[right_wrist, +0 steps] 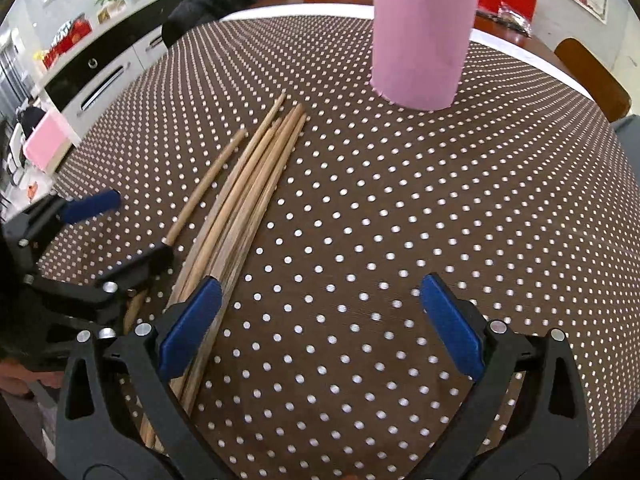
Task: Organize utensils
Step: 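Lower both open grippers over the pile, each aligning on one chopstick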
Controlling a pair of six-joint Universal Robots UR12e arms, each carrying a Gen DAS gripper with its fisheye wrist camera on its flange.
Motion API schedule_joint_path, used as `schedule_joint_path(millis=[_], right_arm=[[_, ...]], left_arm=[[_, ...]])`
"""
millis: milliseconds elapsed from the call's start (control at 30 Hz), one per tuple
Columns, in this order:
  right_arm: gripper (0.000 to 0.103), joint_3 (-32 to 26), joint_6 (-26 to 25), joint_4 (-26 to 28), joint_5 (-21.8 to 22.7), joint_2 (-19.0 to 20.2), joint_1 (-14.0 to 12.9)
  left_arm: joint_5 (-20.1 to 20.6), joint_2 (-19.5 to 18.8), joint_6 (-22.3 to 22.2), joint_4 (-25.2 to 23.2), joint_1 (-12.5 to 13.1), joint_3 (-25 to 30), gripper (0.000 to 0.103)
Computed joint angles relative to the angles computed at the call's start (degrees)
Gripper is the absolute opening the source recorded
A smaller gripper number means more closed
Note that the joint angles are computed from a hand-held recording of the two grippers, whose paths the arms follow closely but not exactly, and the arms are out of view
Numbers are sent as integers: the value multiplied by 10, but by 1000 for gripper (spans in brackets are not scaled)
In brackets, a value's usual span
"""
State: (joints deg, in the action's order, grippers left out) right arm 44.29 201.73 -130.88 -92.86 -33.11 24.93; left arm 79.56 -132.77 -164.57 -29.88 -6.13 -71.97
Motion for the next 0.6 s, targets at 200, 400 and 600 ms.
schedule_joint_path(millis=[200, 400, 600], right_arm=[[98, -22, -4, 13, -6, 10, 0], [97, -61, -24, 21, -9, 32, 1], [97, -82, -43, 39, -35, 42, 6]], left_arm=[[2, 0, -13, 2, 2, -1, 87], [-1, 0, -23, 3, 5, 0, 87], [-1, -1, -19, 2, 5, 1, 87]])
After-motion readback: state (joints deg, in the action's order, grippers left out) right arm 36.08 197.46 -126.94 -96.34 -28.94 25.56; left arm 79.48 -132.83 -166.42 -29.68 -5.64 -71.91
